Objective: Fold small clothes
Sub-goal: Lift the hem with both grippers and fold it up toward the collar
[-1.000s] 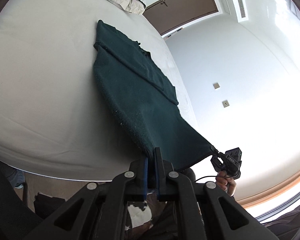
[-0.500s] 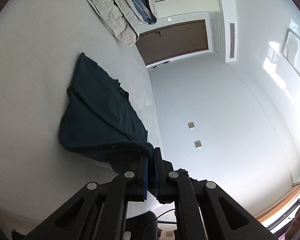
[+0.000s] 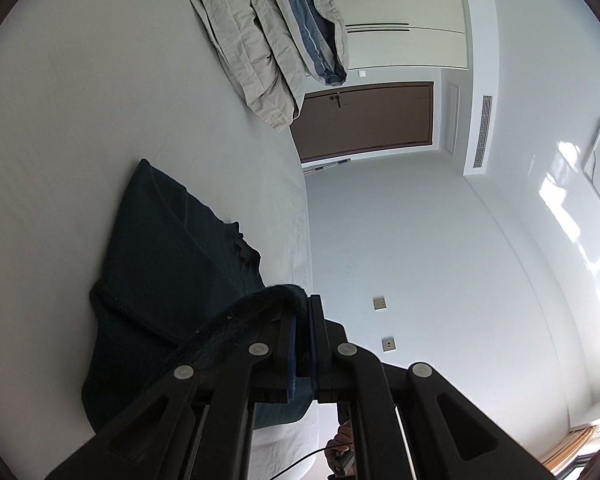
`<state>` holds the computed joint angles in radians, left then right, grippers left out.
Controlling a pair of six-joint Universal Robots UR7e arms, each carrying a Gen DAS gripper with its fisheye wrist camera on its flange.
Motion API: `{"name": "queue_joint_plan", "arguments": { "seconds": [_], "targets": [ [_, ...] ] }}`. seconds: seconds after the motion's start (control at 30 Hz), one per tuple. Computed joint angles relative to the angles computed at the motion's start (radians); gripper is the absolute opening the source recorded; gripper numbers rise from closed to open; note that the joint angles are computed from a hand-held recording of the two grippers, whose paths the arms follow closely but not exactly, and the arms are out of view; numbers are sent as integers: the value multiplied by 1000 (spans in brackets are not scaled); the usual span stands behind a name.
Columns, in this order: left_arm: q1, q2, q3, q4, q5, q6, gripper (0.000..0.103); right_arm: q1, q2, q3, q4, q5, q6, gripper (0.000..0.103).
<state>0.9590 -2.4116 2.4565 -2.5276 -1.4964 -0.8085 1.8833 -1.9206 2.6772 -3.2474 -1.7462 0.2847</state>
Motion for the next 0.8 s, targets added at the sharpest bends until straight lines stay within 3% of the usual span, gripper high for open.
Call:
{"name": "queue_joint_plan", "arguments": {
  "seconds": [0.13, 0.37, 0.5, 0.57, 0.63, 0.67, 0.7, 0.77, 0.8],
  "targets": [
    [147, 204, -46, -125, -92, 94, 5, -81, 166, -46, -109, 12, -33, 6],
    [303, 451, -136, -215, -137, 181, 5, -198, 430, -173, -206, 26, -59, 6],
    [332, 532, -165, -213, -82, 214, 6, -249, 534, -249, -182, 18, -65, 9],
    [347, 564, -175, -197, -48, 208, 8, -260, 580, -285, -164, -21, -67, 9],
    [368, 580, -175, -198, -47, 193, 22, -265, 618, -311, -157, -57, -76, 26],
    [375, 577, -168, -211, -55, 190, 30, -272, 632, -308, -192, -36, -96, 49],
    [372, 563, -158, -215, -51, 187, 41, -269, 636, -300, -221, -26, -112, 60],
    [350, 522, -139, -202, -16, 179, 56, -232, 649, -307, -236, -94, -132, 66],
    [336, 499, -129, -195, 4, 177, 58, -209, 635, -297, -225, -129, -139, 68]
  ]
}}
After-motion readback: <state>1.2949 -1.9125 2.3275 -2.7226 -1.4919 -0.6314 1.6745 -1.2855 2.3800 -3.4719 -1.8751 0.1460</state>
